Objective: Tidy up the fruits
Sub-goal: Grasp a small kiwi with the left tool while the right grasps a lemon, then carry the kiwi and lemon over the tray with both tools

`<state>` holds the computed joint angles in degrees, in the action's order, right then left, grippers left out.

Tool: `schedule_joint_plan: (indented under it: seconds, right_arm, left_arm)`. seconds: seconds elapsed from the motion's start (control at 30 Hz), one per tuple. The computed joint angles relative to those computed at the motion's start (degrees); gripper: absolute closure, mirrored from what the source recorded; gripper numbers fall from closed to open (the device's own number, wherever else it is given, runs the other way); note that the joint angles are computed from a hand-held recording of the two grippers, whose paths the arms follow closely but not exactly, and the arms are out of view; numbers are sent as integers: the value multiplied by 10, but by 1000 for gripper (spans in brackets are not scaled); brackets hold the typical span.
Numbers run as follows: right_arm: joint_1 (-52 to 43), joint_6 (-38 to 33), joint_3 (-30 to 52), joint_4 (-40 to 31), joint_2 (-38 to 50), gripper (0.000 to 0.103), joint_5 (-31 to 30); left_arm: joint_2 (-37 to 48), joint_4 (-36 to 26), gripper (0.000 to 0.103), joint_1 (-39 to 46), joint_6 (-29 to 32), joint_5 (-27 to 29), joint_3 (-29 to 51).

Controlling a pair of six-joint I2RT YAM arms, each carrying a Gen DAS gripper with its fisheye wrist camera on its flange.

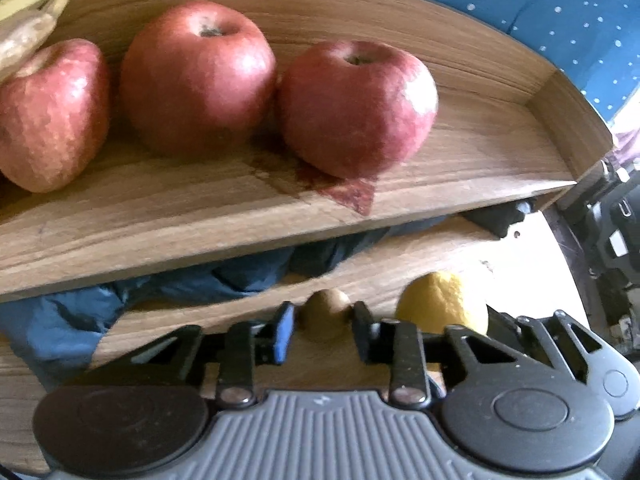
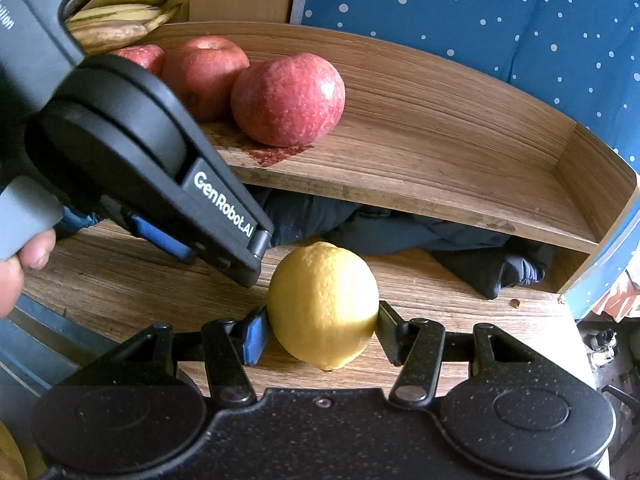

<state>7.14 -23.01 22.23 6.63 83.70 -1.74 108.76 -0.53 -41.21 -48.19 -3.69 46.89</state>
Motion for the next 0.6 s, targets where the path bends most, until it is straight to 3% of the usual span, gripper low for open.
schedule_joint_plan:
  seconds: [0.6]
  right_arm:
    - [8,14,-27,-6,-47,47,-13]
  left_arm:
    - [-59,-34,73,-32,-15,-26,-27]
